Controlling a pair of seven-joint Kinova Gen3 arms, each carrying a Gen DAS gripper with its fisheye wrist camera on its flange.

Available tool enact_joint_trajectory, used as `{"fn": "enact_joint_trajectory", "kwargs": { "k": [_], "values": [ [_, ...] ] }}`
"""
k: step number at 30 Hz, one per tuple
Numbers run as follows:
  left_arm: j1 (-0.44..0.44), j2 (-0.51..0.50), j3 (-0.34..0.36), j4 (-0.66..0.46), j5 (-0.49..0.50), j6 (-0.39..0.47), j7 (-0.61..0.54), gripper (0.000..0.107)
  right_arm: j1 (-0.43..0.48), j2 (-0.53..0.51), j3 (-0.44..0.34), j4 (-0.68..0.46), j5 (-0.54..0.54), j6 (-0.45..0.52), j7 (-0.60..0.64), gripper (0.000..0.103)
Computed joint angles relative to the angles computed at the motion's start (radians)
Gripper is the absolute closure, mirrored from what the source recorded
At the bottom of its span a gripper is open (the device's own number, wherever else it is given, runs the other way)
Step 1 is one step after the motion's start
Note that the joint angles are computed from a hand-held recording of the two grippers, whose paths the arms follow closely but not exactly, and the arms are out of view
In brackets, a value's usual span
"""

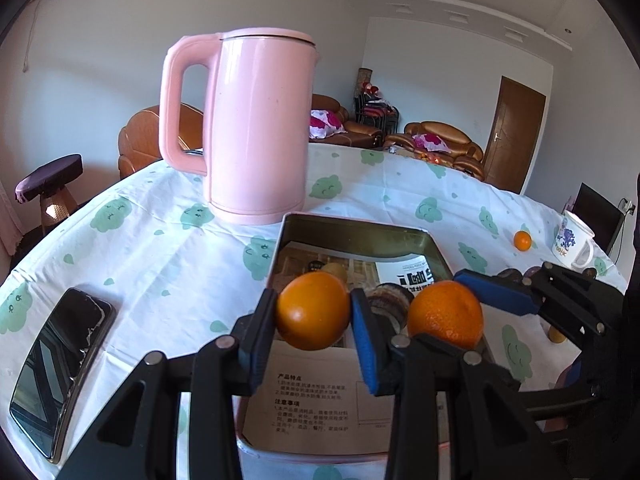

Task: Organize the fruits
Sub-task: 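Lower the small orange into the tin with the left tool while the right tool drops the large orange in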

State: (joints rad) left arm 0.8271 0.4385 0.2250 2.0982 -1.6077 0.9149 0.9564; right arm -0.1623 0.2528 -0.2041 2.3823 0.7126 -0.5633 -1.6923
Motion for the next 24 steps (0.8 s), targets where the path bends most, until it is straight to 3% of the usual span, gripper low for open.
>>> {"fn": "enact_joint_trajectory", "kwargs": {
  "k": [7,24],
  "values": [
    [-0.015,-0.004,-0.003,-0.006,0.012,-0.04,-0.032,0.069,-0.023,0.003,-0.018,-0.038,0.0,0.102,-0.019,0.053],
    [-0.006,-0.003,-0.013,-0.011,0.027,-0.044,-0.044,0.069,-0.011,0.013,-0.058,-0.065,0.002,0.167,-0.023,0.053]
  ]
}}
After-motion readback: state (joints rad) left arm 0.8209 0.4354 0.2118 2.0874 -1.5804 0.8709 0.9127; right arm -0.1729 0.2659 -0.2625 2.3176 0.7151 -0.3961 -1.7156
